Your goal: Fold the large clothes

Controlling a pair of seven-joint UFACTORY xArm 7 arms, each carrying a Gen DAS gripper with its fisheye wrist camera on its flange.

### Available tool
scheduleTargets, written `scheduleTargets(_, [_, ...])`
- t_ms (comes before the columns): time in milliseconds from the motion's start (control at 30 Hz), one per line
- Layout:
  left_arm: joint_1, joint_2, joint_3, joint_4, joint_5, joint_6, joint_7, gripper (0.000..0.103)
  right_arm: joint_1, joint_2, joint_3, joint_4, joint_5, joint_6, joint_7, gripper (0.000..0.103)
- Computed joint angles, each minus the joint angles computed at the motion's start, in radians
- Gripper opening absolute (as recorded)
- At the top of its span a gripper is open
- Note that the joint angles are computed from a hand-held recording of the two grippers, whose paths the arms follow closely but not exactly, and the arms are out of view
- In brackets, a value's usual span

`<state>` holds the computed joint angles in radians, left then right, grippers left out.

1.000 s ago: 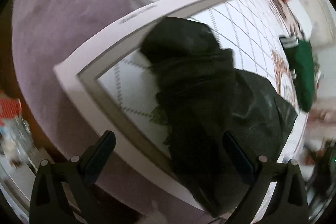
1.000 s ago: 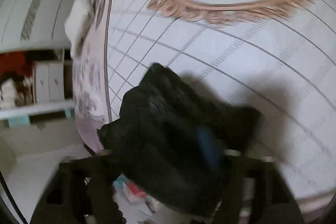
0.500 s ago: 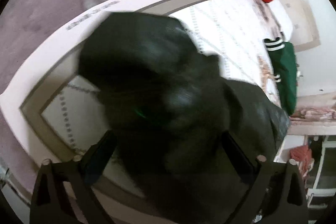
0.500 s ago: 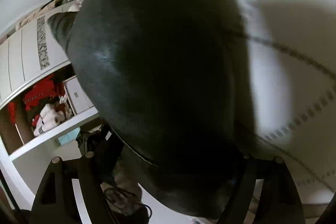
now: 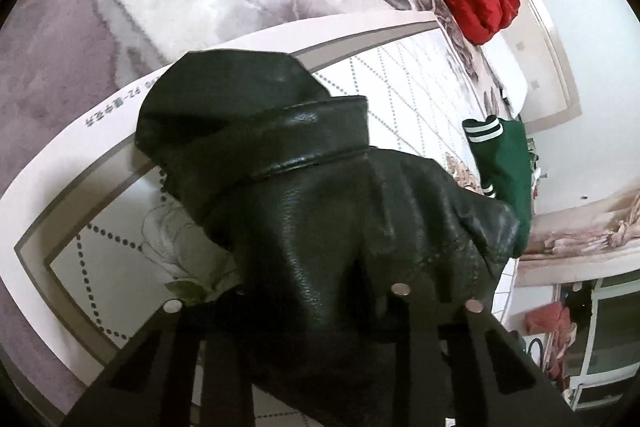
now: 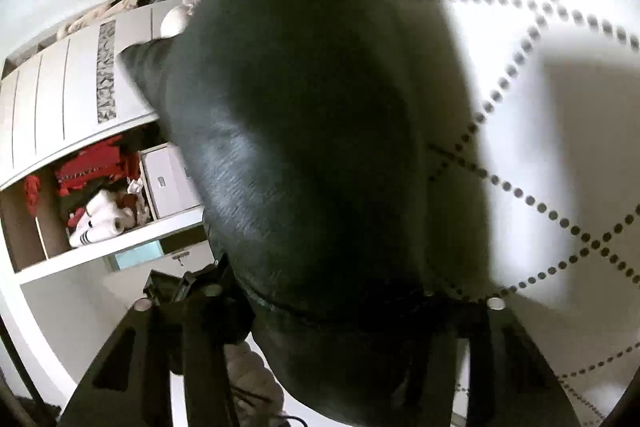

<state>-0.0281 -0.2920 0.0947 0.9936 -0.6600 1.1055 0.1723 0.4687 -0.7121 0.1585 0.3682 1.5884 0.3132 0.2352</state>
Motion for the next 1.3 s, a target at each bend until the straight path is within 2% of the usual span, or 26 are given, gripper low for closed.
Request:
scheduleTargets(100, [-0.005,0.0,-0.005,0.021,0.004,0.007,-0.007,0.021,-0.016,-0.017,-0.03,0.018,-0.124,0.032,0.087,0.042])
scheduleTargets(167, [0.08,0.002,-0.076,0.042,-0.031,0.034,-0.011,0.021,-0.013,-0.01,-0.055,0.042,-0.193,0.043,0.124,0.041])
scheduleTargets(200, [0.093,0.002,-0.085,0.053,-0.038,0.045,-0.018,0.021,-0.009,-0.003,-0.075,0.058,-0.219,0.051,0.127,0.04])
scheduleTargets(433, [0.075,0.028,-0.1,0.155,-0.048,0.072,-0.072,0.02,-0.062,-0.05,-0.176,0.144,-0.536,0.181,0.295,0.038])
scheduleTargets(600, [0.04,0.08,-0.146,0.283,-0.048,0.071,-0.142,0.02,-0.109,-0.084,-0.257,0.222,-0.684,0.275,0.355,0.038])
scheduleTargets(667, [0.006,0.107,-0.148,0.333,-0.046,0.06,-0.175,0.02,-0.125,-0.082,-0.294,0.262,-0.72,0.311,0.357,0.038])
scheduleTargets(700, [0.011,0.131,-0.184,0.375,-0.046,0.047,-0.202,0.02,-0.142,-0.092,-0.323,0.279,-0.742,0.343,0.353,0.038])
scheduleTargets(733, [0.002,0.146,-0.194,0.398,-0.046,0.036,-0.213,0.02,-0.153,-0.086,-0.351,0.309,-0.762,0.373,0.341,0.038])
scheduleTargets(900, [-0.072,0.296,-0.29,0.577,-0.019,-0.082,-0.336,0.02,-0.218,-0.002,-0.498,0.496,-0.828,0.544,0.247,0.038])
scheduleTargets(933, [-0.097,0.319,-0.289,0.601,-0.016,-0.101,-0.353,0.02,-0.225,0.032,-0.531,0.546,-0.83,0.579,0.218,0.038])
scheduleTargets(1000, [-0.208,0.406,-0.253,0.695,0.017,-0.161,-0.424,0.02,-0.231,0.121,-0.62,0.679,-0.836,0.674,0.152,0.038])
scheduleTargets(1033, [-0.246,0.463,-0.256,0.755,0.041,-0.191,-0.464,0.02,-0.226,0.173,-0.672,0.749,-0.83,0.725,0.112,0.038])
scheduleTargets(1067, [-0.267,0.504,-0.262,0.799,0.058,-0.212,-0.492,0.02,-0.263,0.24,-0.693,0.82,-0.8,0.786,0.065,0.038])
scheduleTargets(1100, [-0.302,0.576,-0.271,0.872,0.081,-0.248,-0.533,0.02,-0.341,0.342,-0.705,0.917,-0.735,0.879,-0.004,0.038])
scheduleTargets(1133, [-0.349,0.622,-0.237,0.924,0.084,-0.258,-0.551,0.02,-0.446,0.438,-0.693,1.005,-0.67,0.976,-0.067,0.038])
scheduleTargets(1167, [-0.408,0.699,-0.202,1.01,0.088,-0.278,-0.58,0.02,-0.518,0.542,-0.709,1.108,-0.614,1.07,-0.118,0.038])
scheduleTargets(1200, [-0.426,0.754,-0.205,1.076,0.108,-0.28,-0.608,0.02,-0.548,0.647,-0.759,1.212,-0.559,1.145,-0.163,0.038])
scheduleTargets(1233, [-0.436,0.835,-0.229,1.181,0.166,-0.273,-0.659,0.02,-0.568,0.752,-0.822,1.313,-0.497,1.223,-0.195,0.038])
scheduleTargets(1267, [-0.437,0.929,-0.289,1.285,0.253,-0.299,-0.714,0.02,-0.631,0.856,-0.845,1.418,-0.43,1.309,-0.212,0.038])
scheduleTargets(1300, [-0.452,1.018,-0.318,1.39,0.31,-0.309,-0.747,0.02,-0.725,0.961,-0.827,1.523,-0.367,1.352,-0.246,0.038])
